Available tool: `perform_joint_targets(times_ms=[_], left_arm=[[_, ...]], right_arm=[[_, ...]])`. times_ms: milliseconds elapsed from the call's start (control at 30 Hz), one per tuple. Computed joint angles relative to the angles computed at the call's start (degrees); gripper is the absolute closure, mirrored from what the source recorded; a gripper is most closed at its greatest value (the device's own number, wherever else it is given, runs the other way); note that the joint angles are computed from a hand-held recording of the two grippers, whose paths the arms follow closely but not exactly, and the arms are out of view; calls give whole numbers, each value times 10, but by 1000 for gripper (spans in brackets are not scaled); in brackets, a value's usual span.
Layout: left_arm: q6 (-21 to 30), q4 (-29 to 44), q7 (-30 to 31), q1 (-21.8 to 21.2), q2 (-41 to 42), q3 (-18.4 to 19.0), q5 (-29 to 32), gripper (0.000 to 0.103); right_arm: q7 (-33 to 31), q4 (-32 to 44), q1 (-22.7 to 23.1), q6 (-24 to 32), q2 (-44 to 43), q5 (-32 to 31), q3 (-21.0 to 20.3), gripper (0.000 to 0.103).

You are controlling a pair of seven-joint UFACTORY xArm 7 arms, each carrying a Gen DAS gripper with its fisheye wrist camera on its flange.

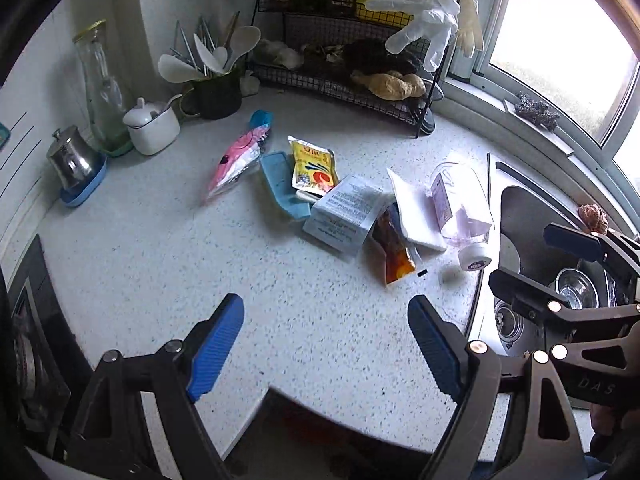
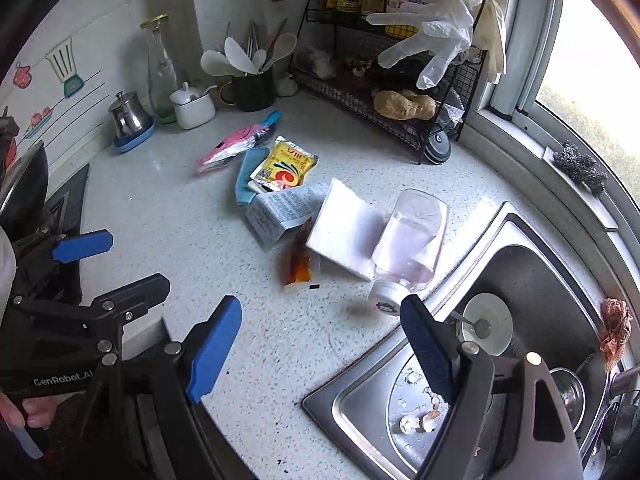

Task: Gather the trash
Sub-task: 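Reach the right gripper to the clear plastic bottle and grasp it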

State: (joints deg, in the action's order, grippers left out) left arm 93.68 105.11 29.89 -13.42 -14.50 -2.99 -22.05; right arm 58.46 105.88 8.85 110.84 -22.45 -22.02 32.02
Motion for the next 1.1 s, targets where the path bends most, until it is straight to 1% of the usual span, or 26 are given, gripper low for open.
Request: perform_joint_targets(times_ms=[100,200,300,433,567,767,933,967,1000,1100], left_arm=[[-11,35,-26,-15,41,-32,16,20],[-20,70,-49,-35,84,-61,43,20],[-28,91,-69,-57,119,-80,72,20],[-36,110,-91,-83,155,-91,107,20],[-38,117,-106,-99,176,-92,135,20],[-28,136,-124,-115,204,-89,167,20],[-16,154,-123,-125,219,-88,175,21],[-16,155,-122,-127,219,-89,177,21],[-14,158,-121,-128,220,-89,176,21],[-2,175,-114,-131,224,-90,167,20]], right_arm=[[-15,-25,-5,-9,-22,2,-37,23],[-25,-63,-14,-24,-50,21,-78,23],[-33,-105,-27,-39,-76,41,-112,23],[-38,-144,-45,-53,-93,69,-145,23],[-46,-179,-54,-76,-106,95,-171,23],[-56,-207,-64,-94,-104,115,-191,23],[-60,-225,-65,-97,-100,135,-203,23],[-58,-236,-64,-108,-105,143,-207,30],[-55,-244,-65,-116,-112,141,-207,34],[-56,-253,-70,-126,-129,129,-203,34]])
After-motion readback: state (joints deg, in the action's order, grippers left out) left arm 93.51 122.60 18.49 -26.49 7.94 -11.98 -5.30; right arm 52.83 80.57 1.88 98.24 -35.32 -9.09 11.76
